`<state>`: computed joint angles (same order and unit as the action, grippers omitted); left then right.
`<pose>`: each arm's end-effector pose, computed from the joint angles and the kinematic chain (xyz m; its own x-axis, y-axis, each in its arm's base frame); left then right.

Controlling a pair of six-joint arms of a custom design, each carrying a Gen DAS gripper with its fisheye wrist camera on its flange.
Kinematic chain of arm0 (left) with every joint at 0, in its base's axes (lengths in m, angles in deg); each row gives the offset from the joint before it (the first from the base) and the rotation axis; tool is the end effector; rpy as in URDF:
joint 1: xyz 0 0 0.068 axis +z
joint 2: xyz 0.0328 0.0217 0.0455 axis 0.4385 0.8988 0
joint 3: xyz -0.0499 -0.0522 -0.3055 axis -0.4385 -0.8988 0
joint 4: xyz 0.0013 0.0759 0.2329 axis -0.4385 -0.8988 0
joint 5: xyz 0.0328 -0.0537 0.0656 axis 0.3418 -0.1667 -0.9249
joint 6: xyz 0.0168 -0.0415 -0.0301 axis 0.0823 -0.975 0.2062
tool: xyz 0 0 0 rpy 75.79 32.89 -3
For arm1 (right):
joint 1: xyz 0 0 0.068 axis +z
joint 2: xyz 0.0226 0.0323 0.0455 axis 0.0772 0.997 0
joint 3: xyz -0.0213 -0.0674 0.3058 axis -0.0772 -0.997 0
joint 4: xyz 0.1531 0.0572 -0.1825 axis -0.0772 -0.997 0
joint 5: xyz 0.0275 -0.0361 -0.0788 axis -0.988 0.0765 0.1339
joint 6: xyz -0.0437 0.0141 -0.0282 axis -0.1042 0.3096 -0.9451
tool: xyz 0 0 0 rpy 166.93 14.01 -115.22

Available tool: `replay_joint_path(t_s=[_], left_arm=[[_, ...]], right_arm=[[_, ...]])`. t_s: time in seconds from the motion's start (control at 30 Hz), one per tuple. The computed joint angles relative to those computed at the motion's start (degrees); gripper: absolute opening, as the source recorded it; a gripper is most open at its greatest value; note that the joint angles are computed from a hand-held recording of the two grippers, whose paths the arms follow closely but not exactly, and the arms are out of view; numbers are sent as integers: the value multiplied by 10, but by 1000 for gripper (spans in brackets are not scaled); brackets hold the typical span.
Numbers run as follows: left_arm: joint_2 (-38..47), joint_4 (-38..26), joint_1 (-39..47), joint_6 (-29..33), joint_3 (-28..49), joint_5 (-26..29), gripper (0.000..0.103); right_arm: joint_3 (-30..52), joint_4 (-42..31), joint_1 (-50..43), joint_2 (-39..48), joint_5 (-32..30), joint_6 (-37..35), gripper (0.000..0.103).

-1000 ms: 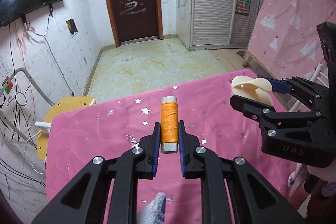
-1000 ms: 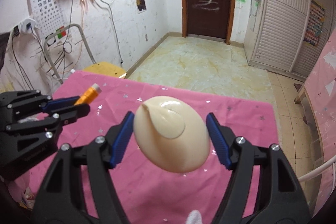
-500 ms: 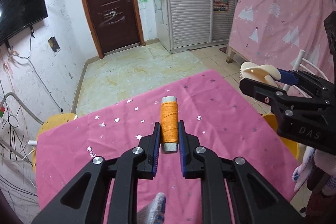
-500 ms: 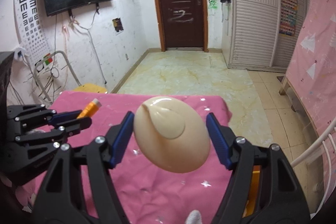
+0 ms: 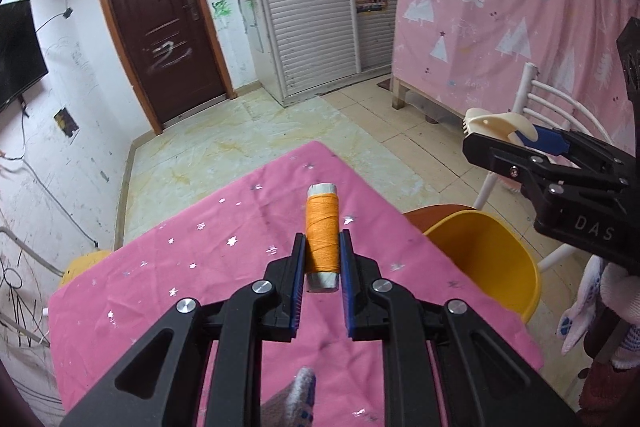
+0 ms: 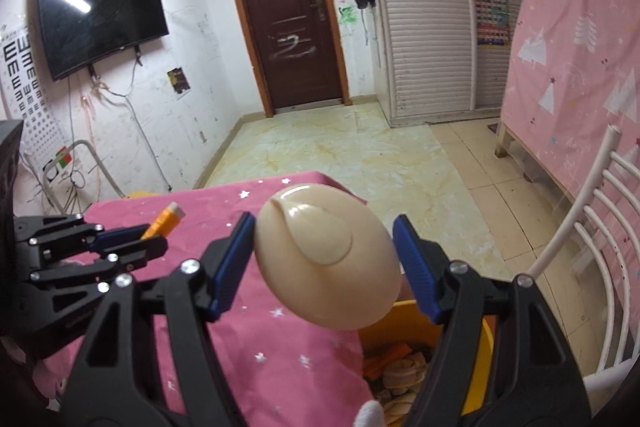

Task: Collect trash
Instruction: 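Carry the spool and brush over the yellow bin and open both tools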

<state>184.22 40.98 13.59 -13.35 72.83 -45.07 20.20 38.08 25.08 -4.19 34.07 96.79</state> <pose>0.3555 -0.0859 0.2806 -0.5238 0.5208 -0.6742 0.6114 0.7808 0.1281 0.2659 0.0895 0.2499 -0.5403 0.2257 -0.8106 0.1174 0.9742 0.1930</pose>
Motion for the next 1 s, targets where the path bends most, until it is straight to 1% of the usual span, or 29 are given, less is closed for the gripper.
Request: replay_joint_path(t_s=[0.2, 0.37, 0.57, 0.73, 0.83, 0.87, 1.0], left_arm=[[-3, 8, -65, -15, -11, -29, 8], [1, 13, -114, -27, -19, -52, 8], [21, 11, -155, -35, -12, -70, 8], [46, -9, -170, -48, 6, -40, 8], [77, -36, -179, -68, 34, -12, 8], [89, -46, -181, -75, 45, -2, 8], [114, -48, -192, -91, 58, 5, 8]], right_arm=[[-57, 23, -44, -30, -21, 5, 68], [-108, 50, -92, -49, -51, 6, 68], [-154, 81, -145, -53, -89, 2, 68], [-194, 127, -190, -27, -133, -3, 69], [-216, 162, -210, 4, -157, -4, 69], [-221, 169, -206, 9, -156, 1, 69], [-235, 205, -212, 51, -174, 5, 69]])
